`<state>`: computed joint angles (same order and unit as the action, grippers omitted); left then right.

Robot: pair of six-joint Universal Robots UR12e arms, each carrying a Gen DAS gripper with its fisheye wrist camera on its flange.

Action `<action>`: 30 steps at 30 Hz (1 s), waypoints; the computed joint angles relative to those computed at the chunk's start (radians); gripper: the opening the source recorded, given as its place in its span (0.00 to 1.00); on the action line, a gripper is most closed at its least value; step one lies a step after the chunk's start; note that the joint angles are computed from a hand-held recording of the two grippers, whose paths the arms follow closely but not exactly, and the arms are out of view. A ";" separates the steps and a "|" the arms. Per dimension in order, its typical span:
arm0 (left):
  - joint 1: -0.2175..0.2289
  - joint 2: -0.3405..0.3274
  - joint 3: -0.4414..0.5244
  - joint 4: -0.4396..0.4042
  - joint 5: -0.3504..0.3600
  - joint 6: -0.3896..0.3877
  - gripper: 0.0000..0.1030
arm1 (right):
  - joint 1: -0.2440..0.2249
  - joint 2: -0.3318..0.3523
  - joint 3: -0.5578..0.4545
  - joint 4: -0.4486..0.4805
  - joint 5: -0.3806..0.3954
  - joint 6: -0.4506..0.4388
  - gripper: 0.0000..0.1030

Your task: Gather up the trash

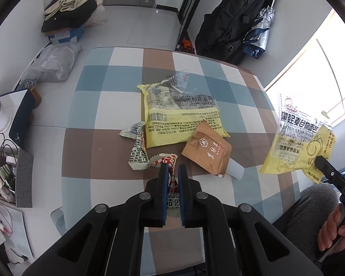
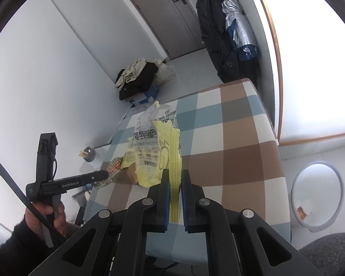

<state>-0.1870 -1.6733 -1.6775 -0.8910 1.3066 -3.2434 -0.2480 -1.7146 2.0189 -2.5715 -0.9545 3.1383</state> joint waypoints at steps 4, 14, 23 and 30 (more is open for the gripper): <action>0.002 0.006 -0.006 0.000 -0.038 0.000 0.04 | 0.003 -0.011 0.008 0.005 0.005 -0.018 0.08; 0.014 0.009 0.000 0.033 -0.181 -0.032 0.04 | -0.010 -0.023 0.022 -0.003 0.019 -0.011 0.08; 0.029 0.007 0.008 0.103 -0.279 -0.086 0.01 | -0.010 -0.014 0.015 0.005 0.031 -0.003 0.08; 0.018 -0.010 0.023 0.077 -0.209 -0.069 0.01 | -0.001 -0.006 0.006 0.022 0.021 -0.012 0.08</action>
<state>-0.1689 -1.6834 -1.6547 -0.8141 1.0976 -3.3124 -0.2486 -1.7208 2.0247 -2.5499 -0.9339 3.1265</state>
